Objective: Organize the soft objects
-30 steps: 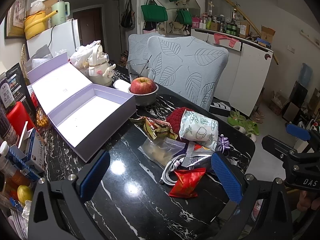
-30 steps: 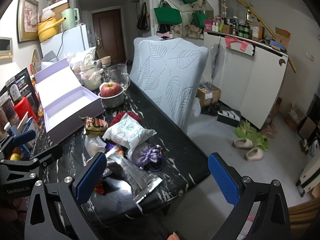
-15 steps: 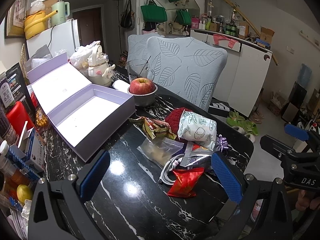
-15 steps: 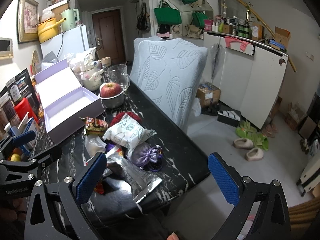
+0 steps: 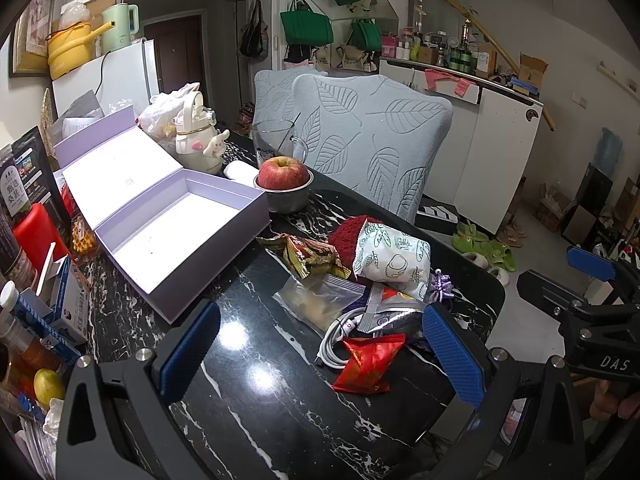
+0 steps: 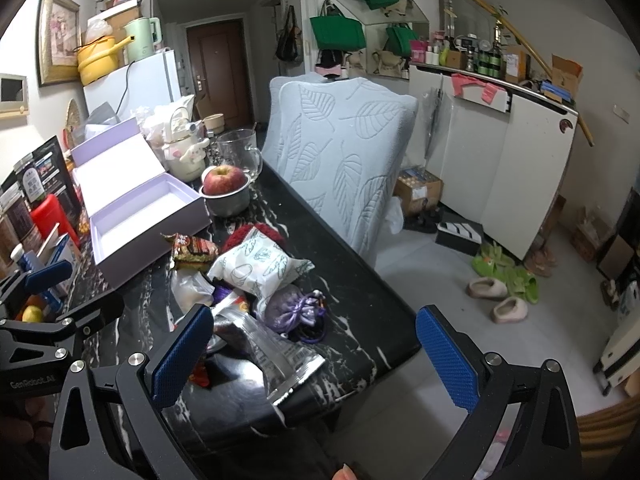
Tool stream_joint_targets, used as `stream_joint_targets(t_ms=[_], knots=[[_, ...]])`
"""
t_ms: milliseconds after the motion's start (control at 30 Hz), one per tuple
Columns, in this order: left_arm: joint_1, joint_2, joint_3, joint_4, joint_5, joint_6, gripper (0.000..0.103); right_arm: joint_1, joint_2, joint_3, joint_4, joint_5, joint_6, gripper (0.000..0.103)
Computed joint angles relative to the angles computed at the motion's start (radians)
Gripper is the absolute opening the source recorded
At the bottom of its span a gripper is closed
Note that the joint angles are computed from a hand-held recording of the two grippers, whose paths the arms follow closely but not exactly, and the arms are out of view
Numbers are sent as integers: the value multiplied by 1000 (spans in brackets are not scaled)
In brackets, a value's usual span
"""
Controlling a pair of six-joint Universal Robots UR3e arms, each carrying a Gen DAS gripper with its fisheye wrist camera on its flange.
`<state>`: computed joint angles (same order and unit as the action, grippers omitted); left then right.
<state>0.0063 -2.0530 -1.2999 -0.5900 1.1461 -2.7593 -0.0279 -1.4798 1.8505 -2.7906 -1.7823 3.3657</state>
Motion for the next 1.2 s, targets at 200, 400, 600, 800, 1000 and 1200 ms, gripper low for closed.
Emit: stream_joint_targets(t_ms=[200, 400, 600, 800, 1000, 1200], knots=[[1, 1, -1, 1, -1, -2, 103, 5, 0, 2, -2, -2, 2, 103], [-2, 4, -2, 0, -1, -3, 103, 8, -17, 6, 5, 1, 0, 103], [5, 34, -36, 5, -13, -4, 103, 9, -21, 7, 6, 0, 0, 103], [15, 67, -89, 23, -25, -1, 103, 16, -53, 53, -18, -1, 2, 103], [19, 89, -156, 38, -26, 8, 103, -1, -100, 144, -56, 34, -2, 103], [15, 88, -215, 61, -32, 21, 103, -40, -133, 235, -99, 93, -17, 103]])
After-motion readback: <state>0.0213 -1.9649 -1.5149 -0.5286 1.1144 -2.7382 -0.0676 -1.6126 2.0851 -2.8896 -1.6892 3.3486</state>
